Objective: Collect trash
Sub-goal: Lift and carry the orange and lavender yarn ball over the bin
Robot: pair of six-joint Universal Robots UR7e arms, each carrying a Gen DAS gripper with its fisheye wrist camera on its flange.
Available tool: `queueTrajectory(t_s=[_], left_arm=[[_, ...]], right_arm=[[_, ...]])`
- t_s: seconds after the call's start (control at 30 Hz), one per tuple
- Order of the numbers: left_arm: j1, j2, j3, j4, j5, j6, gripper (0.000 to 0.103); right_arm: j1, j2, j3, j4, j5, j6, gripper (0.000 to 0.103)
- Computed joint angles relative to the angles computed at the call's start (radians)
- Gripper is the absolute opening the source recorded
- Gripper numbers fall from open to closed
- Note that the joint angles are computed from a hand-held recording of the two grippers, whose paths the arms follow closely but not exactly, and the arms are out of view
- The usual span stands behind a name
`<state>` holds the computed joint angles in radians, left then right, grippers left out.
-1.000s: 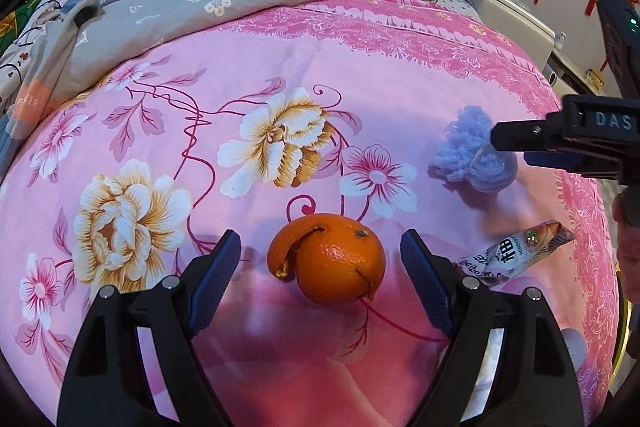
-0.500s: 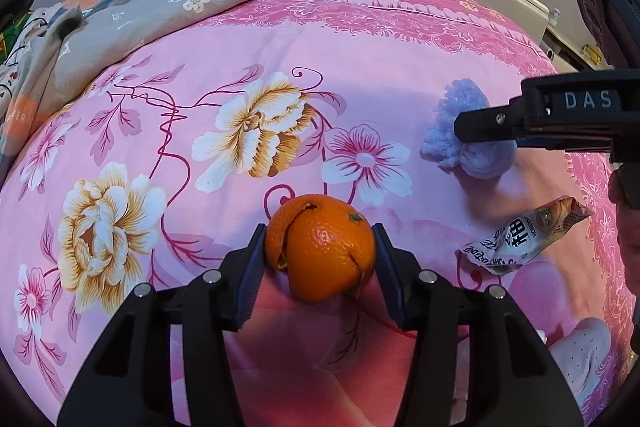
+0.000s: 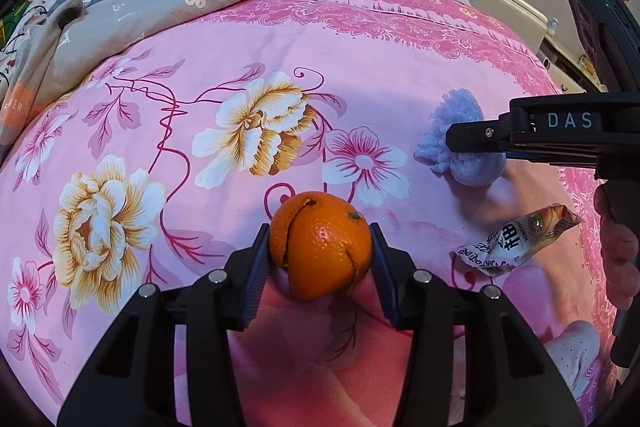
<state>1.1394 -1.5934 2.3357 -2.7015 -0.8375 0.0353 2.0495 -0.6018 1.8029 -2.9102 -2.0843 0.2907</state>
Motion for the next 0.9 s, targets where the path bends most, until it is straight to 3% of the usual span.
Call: queueTrajectory(t_s=[0.4,0.77,0.9], left_arm=[[-0.026,-0.060,0.009,0.047,-0.028,-0.055,0.042],[-0.099,-0.188,0.044,0.130,-0.056,-0.166,0.042],[-0.149,-0.229,0.062,0.170,-0.035,-0.203,0.042]], right_arm=[[0.025,-0.068,0.068,-0.053,-0.003,0.012,0.040],[0.066,-0.212,0.218,-0.110,-0.011,0.073,0.040],[0.083,-0.270,0.272,-0.113,-0.031,0.109,0.040]])
